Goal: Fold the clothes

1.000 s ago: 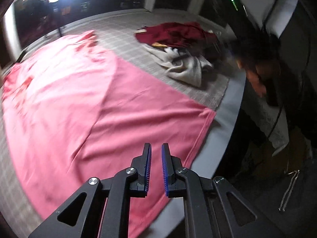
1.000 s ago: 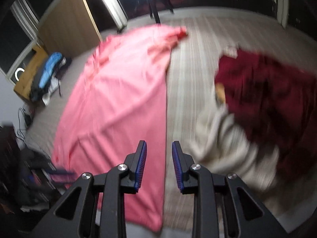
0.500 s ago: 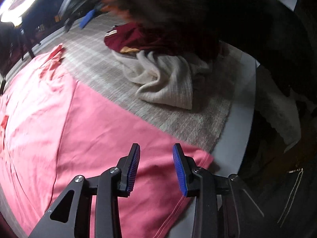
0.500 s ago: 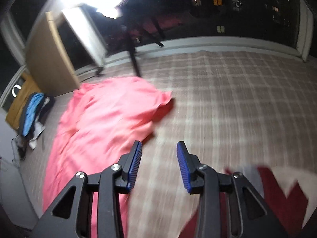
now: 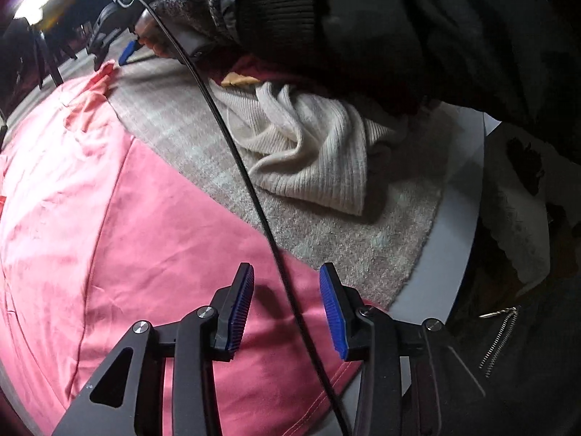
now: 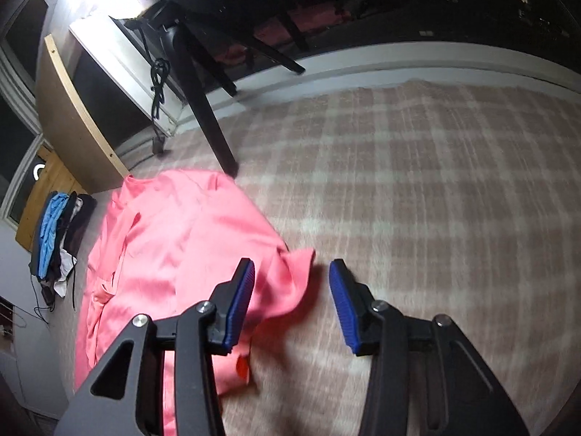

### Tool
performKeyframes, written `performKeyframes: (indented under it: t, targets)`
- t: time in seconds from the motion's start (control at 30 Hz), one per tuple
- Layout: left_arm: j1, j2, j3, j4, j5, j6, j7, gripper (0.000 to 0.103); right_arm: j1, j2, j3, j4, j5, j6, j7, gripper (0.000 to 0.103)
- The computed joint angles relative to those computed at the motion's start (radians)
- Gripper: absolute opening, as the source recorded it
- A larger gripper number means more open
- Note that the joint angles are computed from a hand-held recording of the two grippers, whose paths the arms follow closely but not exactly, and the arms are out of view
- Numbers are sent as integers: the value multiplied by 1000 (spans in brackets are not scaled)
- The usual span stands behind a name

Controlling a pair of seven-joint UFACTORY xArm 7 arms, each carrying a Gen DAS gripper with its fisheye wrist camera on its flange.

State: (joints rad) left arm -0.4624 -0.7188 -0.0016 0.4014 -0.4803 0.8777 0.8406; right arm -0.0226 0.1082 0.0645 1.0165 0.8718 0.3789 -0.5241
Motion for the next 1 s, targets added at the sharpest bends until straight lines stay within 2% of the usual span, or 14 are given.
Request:
performKeyframes:
  t: [0.07,0.1,0.13,0.23,0.3,0.37,0.5,0.57,0.63,0.7,0.83,0.9,1.0]
  targets:
    - [14,-15,12,3,2,20,-9,36,-1,3,5,4,4,4,-42,28]
    - [27,-29,32,10,1,50,-14,36,-2,4,6,8,4,19,-54,13]
    - [40,-33,49,17,-1,72,-14,36,-3,5,6,12,5,33,-66,12]
    - [97,-43,75,35,5,116,-26,36,-1,-6,5,10,14,47,-84,12]
    - [123,-18,81,57,17,127,-22,36,2,-18,-4,9,-8,73,-46,13]
    - [148,11,88,83,14,138,-28,36,3,-46,-18,0,-42,110,13,21]
    - [185,4,101,99,9,176,-9,36,4,-199,-59,-71,-37,192,-4,22]
    - [185,2,103,99,2,209,7,35,4,-310,-90,-115,-123,257,27,22]
    - [160,-31,95,74,-32,244,29,35,-4,-401,-112,-139,-232,313,69,25]
    - [127,-79,76,41,-56,273,61,36,-10,-462,-131,-151,-310,345,104,35]
    - [61,-152,9,-36,-76,238,98,36,-13,-493,-154,-151,-427,382,172,36]
    - [42,-152,-5,-55,-79,210,92,36,-3,-492,-158,-157,-458,376,186,36]
    - [11,-148,-17,-78,-83,157,94,34,31,-460,-180,-158,-417,350,172,36]
